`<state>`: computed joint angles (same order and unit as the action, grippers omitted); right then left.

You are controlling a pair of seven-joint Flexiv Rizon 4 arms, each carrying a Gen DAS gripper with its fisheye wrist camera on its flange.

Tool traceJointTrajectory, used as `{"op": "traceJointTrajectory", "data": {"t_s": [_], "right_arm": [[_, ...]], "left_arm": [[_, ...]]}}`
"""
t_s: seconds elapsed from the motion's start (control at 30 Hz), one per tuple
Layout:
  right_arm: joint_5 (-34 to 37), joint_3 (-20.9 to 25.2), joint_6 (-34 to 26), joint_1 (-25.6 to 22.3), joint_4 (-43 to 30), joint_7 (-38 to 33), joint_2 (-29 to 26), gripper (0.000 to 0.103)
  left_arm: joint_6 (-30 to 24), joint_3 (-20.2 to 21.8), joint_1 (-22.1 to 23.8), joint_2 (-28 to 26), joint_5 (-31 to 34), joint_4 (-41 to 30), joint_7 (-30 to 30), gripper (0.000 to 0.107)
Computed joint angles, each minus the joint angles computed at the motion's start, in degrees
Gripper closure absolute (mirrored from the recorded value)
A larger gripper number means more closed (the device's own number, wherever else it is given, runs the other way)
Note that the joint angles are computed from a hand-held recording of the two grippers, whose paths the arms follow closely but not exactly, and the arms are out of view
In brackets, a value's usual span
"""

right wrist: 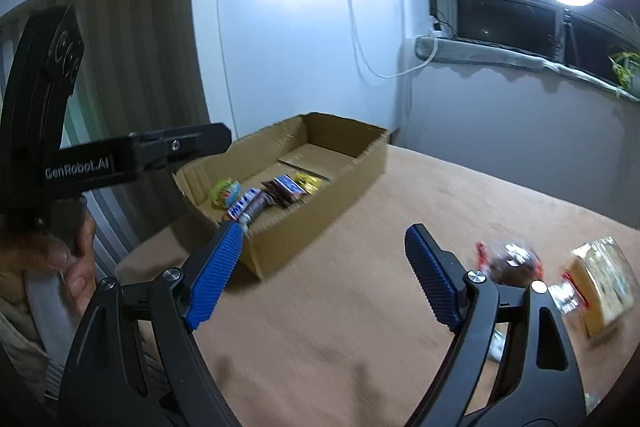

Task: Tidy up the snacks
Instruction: 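Grasp the green square candy with left gripper while right grasps the clear-wrapped green candy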

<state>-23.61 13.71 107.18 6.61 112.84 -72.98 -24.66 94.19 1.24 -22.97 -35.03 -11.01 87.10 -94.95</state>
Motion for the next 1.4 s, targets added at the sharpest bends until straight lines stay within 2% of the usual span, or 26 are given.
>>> {"op": "traceJointTrajectory", "data": {"t_s": [0.1, 0.2, 0.23, 0.33, 0.43, 0.6, 0.87, 0.93, 0.97, 1.0, 1.03, 1.07, 1.2, 1.27, 1.33, 1.4], "right_arm": [[0.4, 0.4, 1.6, -2.5, 2.9, 0.4, 1.4, 0.017], [3.9, -4.9, 3.6, 0.7, 7.2, -1.1, 4.2, 0.017], [5.4, -6.8, 4.1, 1.7, 8.7, -1.9, 5.1, 0.017], [8.9, -9.5, 5.3, 2.3, 11.9, -3.4, 6.9, 0.017], [14.9, -14.4, 5.7, 4.9, 15.0, -6.5, 8.6, 0.017], [21.0, -17.7, 4.6, 4.6, 17.1, -8.9, 9.5, 0.017], [21.6, -15.5, 5.4, -0.3, 18.5, -9.5, 9.5, 0.017], [23.5, -18.8, 4.7, 3.4, 18.0, -11.2, 9.2, 0.017], [27.8, -19.7, 4.1, 5.4, 17.4, -15.0, 9.1, 0.017], [28.3, -20.1, 4.1, 5.8, 17.4, -15.6, 8.9, 0.017], [25.1, -19.9, 4.6, 4.6, 17.9, -13.1, 8.6, 0.017], [24.2, -18.2, 4.5, 2.6, 17.7, -12.5, 8.1, 0.017], [22.4, -16.4, 4.0, 0.1, 16.9, -11.8, 6.7, 0.017], [22.0, -16.7, 4.0, 0.3, 16.7, -11.9, 6.3, 0.017], [23.2, -18.8, 3.9, 2.8, 16.4, -12.6, 5.9, 0.018], [23.1, -19.0, 3.4, 3.0, 15.9, -12.6, 5.5, 0.028]], "left_arm": [[-1.9, -0.8, -1.0, -1.2, 0.5, -2.6, 0.8, 0.043], [-4.7, -1.3, -2.2, -2.9, 1.1, -5.8, 1.5, 0.042], [-5.5, 0.1, -3.6, -3.8, 1.6, -7.4, 0.9, 0.042], [-8.5, -0.2, -4.9, -6.0, 2.6, -11.3, 1.1, 0.042], [-11.6, -2.4, -5.3, -8.3, 3.7, -15.1, 2.9, 0.042], [-15.8, -4.8, -6.3, -11.7, 4.6, -20.6, 5.5, 0.042], [-22.4, -7.4, -8.0, -17.3, 4.4, -29.4, 10.6, 0.042], [-23.7, -7.5, -8.6, -18.7, 4.5, -31.5, 11.7, 0.042], [-24.1, -7.7, -8.9, -19.5, 4.6, -32.7, 12.5, 0.042], [-24.4, -7.8, -9.1, -20.2, 4.6, -33.5, 13.3, 0.042], [-24.9, -8.1, -9.3, -21.1, 4.6, -34.9, 14.3, 0.042], [-25.6, -7.8, -9.7, -22.0, 4.7, -36.2, 14.9, 0.042], [-30.9, -6.1, -11.1, -26.7, 5.5, -43.9, 17.0, 0.043], [-33.7, -5.4, -11.6, -28.4, 5.7, -47.1, 17.3, 0.048], [-36.9, -4.8, -11.8, -29.8, 5.8, -49.8, 17.0, 0.055], [-39.0, -4.8, -11.8, -30.6, 5.7, -51.6, 16.7, 0.061]]}}
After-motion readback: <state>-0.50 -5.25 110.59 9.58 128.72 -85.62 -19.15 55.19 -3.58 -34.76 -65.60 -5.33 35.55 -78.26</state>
